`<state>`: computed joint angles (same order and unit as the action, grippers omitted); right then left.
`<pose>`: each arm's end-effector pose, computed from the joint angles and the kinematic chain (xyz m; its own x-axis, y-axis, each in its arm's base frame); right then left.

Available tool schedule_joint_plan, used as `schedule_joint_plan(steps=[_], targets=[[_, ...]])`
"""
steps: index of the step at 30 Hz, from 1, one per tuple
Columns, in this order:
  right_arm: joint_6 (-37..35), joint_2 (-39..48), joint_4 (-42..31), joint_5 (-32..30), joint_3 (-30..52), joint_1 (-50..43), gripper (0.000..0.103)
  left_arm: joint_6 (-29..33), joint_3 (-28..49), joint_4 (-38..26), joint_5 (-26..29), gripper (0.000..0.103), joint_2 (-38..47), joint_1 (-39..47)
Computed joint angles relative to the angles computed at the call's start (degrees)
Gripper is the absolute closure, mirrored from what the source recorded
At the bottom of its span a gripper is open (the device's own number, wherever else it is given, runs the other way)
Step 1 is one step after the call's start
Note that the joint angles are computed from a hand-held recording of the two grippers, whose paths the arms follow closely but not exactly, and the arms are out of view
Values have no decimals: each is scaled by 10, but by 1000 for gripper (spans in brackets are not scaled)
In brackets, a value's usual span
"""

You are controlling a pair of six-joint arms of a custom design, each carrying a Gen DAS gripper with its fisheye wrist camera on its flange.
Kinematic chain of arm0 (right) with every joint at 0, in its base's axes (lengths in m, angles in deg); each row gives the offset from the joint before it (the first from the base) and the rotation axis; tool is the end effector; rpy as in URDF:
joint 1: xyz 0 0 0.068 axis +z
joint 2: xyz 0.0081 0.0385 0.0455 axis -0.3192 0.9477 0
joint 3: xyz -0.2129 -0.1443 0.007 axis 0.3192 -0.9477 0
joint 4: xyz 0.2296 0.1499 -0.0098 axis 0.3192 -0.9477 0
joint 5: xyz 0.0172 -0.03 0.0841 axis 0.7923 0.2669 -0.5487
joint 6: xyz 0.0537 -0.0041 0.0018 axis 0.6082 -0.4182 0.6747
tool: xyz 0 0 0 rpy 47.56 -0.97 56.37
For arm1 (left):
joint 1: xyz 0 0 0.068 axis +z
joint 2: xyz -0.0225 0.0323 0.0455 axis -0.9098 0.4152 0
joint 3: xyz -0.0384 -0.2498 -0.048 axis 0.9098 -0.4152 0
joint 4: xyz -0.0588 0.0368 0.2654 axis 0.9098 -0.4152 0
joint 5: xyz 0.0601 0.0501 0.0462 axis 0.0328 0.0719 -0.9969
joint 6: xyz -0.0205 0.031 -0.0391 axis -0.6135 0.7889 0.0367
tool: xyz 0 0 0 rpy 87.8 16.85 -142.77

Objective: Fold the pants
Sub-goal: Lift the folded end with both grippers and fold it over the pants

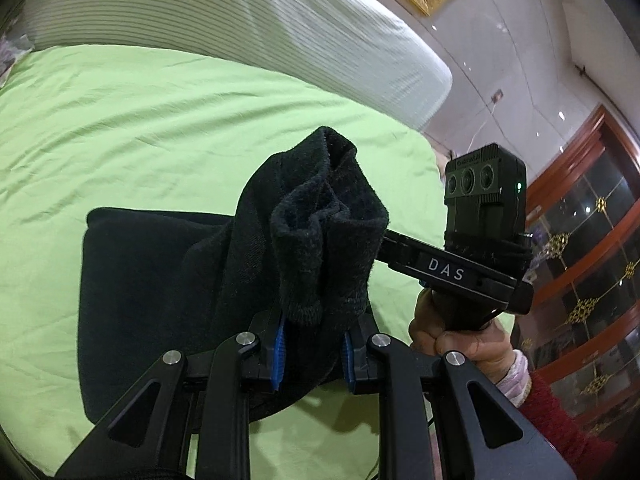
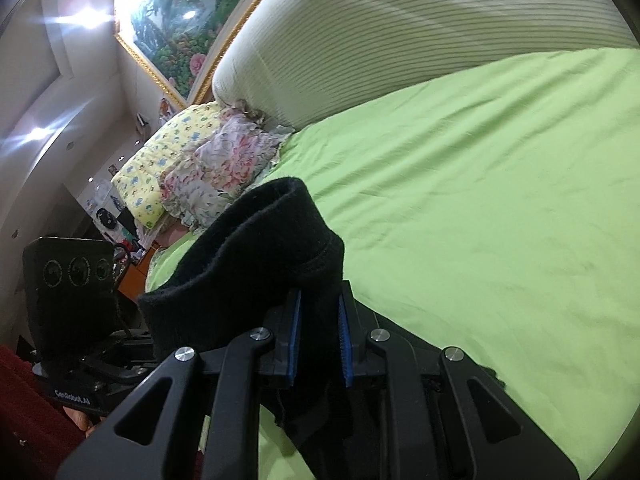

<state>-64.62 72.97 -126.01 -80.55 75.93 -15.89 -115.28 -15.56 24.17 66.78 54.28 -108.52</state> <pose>0.2582 0.0371 0.2654 -0.7996 -0.2267 -0.5561 -0.5444 0.6645 0.5119 0.1251 -0.1206 0.2938 -0.8247 -0.0719 -0.5610 0.2722 0.8190 -0.5051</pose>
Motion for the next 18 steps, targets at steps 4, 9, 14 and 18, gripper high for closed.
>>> schedule_joint_plan(steps=[4,9,14,18], targets=[[-15,-8,-19,28,-6,-20,85,9,4,14,0,83,35,-8],[-31,-36,-39,55,-16,-51,85,15,4,34,-19,81,77,-37],[-29,-69,-61,49,-28,-109,85,23,12,54,-4,66,105,-42],[-16,-102,-77,51,-43,-148,80,34,3,69,61,54,101,-30]])
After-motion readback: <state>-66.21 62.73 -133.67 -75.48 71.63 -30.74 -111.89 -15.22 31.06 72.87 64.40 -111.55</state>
